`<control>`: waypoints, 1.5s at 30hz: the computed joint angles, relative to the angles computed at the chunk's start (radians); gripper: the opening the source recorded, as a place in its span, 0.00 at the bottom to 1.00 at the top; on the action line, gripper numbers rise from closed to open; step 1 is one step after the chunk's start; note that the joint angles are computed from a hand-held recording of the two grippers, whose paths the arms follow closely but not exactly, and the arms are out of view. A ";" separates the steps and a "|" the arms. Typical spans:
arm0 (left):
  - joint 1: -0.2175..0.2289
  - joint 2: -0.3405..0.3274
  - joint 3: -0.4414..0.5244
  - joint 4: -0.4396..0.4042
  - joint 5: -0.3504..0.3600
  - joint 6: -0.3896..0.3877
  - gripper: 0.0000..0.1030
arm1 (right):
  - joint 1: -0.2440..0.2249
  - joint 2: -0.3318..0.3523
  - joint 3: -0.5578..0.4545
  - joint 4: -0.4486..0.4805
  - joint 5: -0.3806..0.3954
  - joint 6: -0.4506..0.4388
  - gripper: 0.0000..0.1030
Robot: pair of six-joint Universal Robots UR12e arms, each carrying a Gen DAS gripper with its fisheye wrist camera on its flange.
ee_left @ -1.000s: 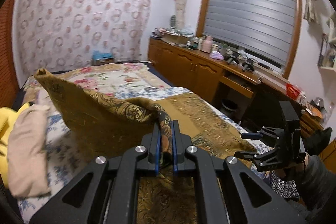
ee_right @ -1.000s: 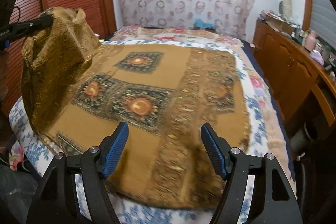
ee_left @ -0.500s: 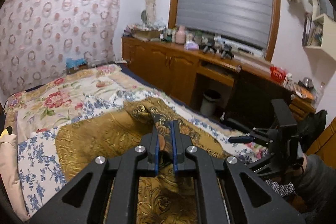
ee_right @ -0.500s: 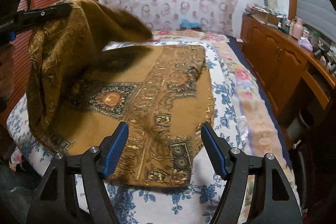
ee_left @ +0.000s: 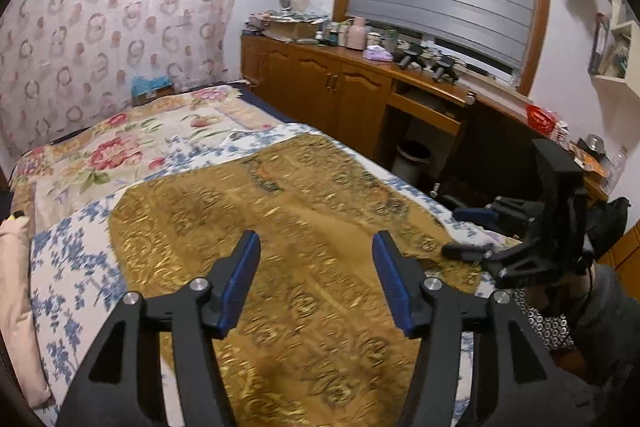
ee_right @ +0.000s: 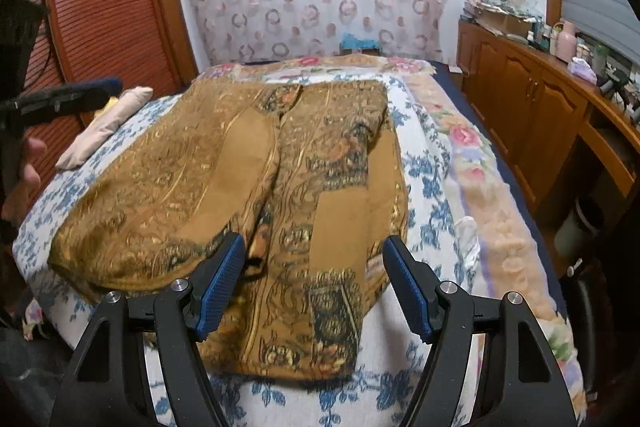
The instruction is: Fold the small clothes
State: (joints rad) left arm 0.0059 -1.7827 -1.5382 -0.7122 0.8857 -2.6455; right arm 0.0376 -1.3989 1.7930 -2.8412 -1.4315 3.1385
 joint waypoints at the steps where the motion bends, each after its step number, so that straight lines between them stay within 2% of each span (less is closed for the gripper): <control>1: 0.003 0.001 -0.005 0.014 0.012 -0.013 0.56 | 0.000 0.001 -0.004 -0.002 0.002 0.001 0.71; 7: 0.017 -0.002 -0.021 0.060 0.075 -0.054 0.56 | 0.005 0.038 -0.074 0.018 0.004 -0.037 0.71; 10: 0.027 -0.001 -0.031 0.078 0.087 -0.074 0.56 | 0.013 0.068 -0.125 0.045 0.007 -0.064 0.66; 18: 0.054 0.000 -0.047 0.107 0.096 -0.110 0.56 | 0.034 0.180 -0.302 0.177 0.003 -0.113 0.63; 20: 0.060 -0.001 -0.049 0.111 0.098 -0.121 0.56 | 0.035 0.210 -0.346 0.217 0.003 -0.112 0.60; 25: 0.072 -0.001 -0.056 0.116 0.105 -0.133 0.56 | 0.039 0.295 -0.473 0.332 0.011 -0.094 0.60; 32: 0.087 0.002 -0.068 0.114 0.114 -0.133 0.56 | 0.036 0.389 -0.608 0.437 0.037 -0.008 0.61; 37: 0.090 0.003 -0.070 0.106 0.118 -0.127 0.56 | 0.035 0.418 -0.654 0.444 0.070 0.013 0.61; 40: 0.093 0.004 -0.075 0.103 0.118 -0.124 0.56 | 0.047 0.433 -0.684 0.473 0.056 -0.035 0.59; 41: 0.093 0.004 -0.075 0.100 0.119 -0.122 0.56 | 0.051 0.436 -0.691 0.479 0.052 -0.049 0.51; 42: 0.093 0.003 -0.075 0.098 0.120 -0.121 0.56 | 0.058 0.439 -0.697 0.485 0.044 -0.075 0.48; 43: 0.093 0.003 -0.077 0.099 0.121 -0.120 0.56 | 0.064 0.441 -0.699 0.487 0.030 -0.093 0.33; 44: 0.094 0.003 -0.079 0.099 0.121 -0.120 0.56 | 0.071 0.440 -0.699 0.492 0.014 -0.128 0.13; 45: 0.094 0.003 -0.080 0.098 0.121 -0.120 0.56 | 0.075 0.438 -0.697 0.492 0.013 -0.155 0.09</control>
State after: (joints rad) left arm 0.0996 -1.7796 -1.6180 -0.6141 1.0069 -2.7657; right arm 0.1124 -0.9606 1.0962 -2.3492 -1.4182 2.9836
